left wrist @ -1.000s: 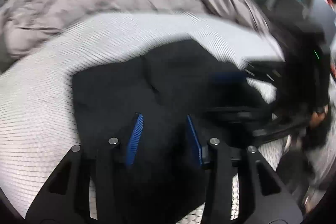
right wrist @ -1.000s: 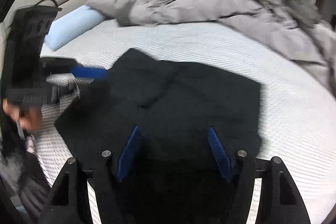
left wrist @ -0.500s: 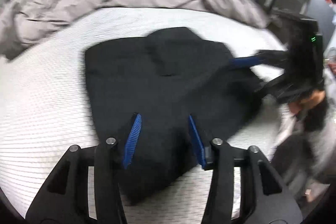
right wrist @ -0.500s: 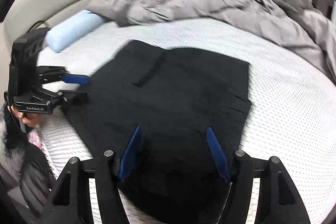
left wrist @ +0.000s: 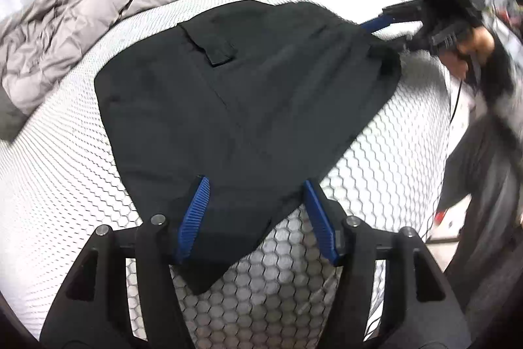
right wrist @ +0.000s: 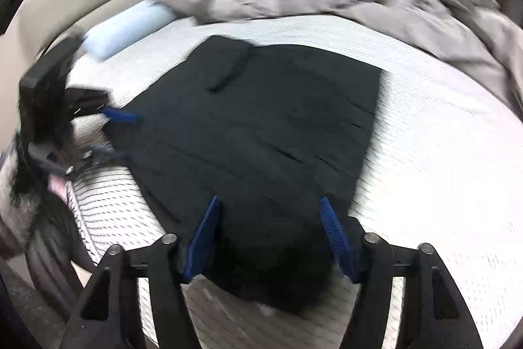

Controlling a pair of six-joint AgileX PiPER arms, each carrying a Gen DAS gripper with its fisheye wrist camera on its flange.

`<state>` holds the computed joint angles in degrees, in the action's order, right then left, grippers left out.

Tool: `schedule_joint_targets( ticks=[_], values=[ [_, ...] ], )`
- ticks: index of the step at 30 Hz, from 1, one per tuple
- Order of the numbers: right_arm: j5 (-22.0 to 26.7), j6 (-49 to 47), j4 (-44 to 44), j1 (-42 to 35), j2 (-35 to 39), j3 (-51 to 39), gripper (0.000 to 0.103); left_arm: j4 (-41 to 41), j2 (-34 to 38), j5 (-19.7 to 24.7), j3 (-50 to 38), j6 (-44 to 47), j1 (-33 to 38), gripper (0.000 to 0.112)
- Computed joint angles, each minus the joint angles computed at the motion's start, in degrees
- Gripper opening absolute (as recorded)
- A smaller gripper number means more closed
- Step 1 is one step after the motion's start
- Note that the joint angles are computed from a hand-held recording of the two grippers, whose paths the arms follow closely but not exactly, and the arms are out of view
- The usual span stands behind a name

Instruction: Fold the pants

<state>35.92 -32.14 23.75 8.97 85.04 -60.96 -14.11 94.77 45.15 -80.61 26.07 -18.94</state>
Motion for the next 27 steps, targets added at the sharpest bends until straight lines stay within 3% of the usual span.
schedule_joint_targets(
  ticks=[2,4,6,8,12,14,16,18,21,24,25,26,27],
  values=[
    [4.5,-4.6,8.4,-5.8,0.9,-0.2,0.083,-5.9,0.3,2.3,-1.6,3.5,2.7,0.057],
    [8.7,-14.1,19.9,-11.6,0.0,0.9,0.083,-17.3,0.5,6.6,-3.5,5.6,7.9,0.057],
    [10.9,-20.3,29.8,-15.6,0.7,1.9,0.083,-24.9,1.6,6.8,-4.6,7.1,12.2,0.066],
    [10.7,-18.2,32.0,-17.3,1.8,1.5,0.084,-24.8,3.2,4.6,-6.1,1.2,14.5,0.069],
    [13.7,-14.0,34.4,-18.5,8.8,-3.0,0.084,-26.0,13.1,8.2,-14.2,-12.1,18.3,0.068],
    [14.9,-12.4,35.9,-18.0,14.0,-6.4,0.083,-30.8,16.8,10.9,-15.8,-13.3,20.4,0.052],
    [15.9,-13.6,39.1,-17.9,16.3,-7.8,0.072,-34.2,18.1,10.9,-15.7,-11.8,21.2,0.048],
    [17.7,-11.0,40.5,-17.3,19.0,-11.3,0.041,-34.6,18.1,9.8,-16.2,-12.0,20.9,0.035],
    [13.5,-7.4,38.8,-14.2,19.5,-14.1,0.030,-31.6,18.7,8.8,-20.4,-13.5,19.5,0.033],
    [9.4,-5.2,36.9,-11.1,18.0,-17.6,0.028,-26.7,20.2,8.2,-24.4,-17.3,18.5,0.033],
    [7.0,-1.9,33.4,-9.7,18.1,-19.4,0.029,-23.8,21.3,9.9,-26.7,-19.9,18.5,0.033],
    [4.7,2.3,27.7,-8.3,17.9,-20.3,0.036,-22.7,22.5,10.7,-27.4,-20.3,18.7,0.036],
    [3.0,5.8,22.0,-7.4,18.0,-20.5,0.050,-23.8,22.9,10.9,-26.5,-19.4,19.3,0.040]
  ],
)
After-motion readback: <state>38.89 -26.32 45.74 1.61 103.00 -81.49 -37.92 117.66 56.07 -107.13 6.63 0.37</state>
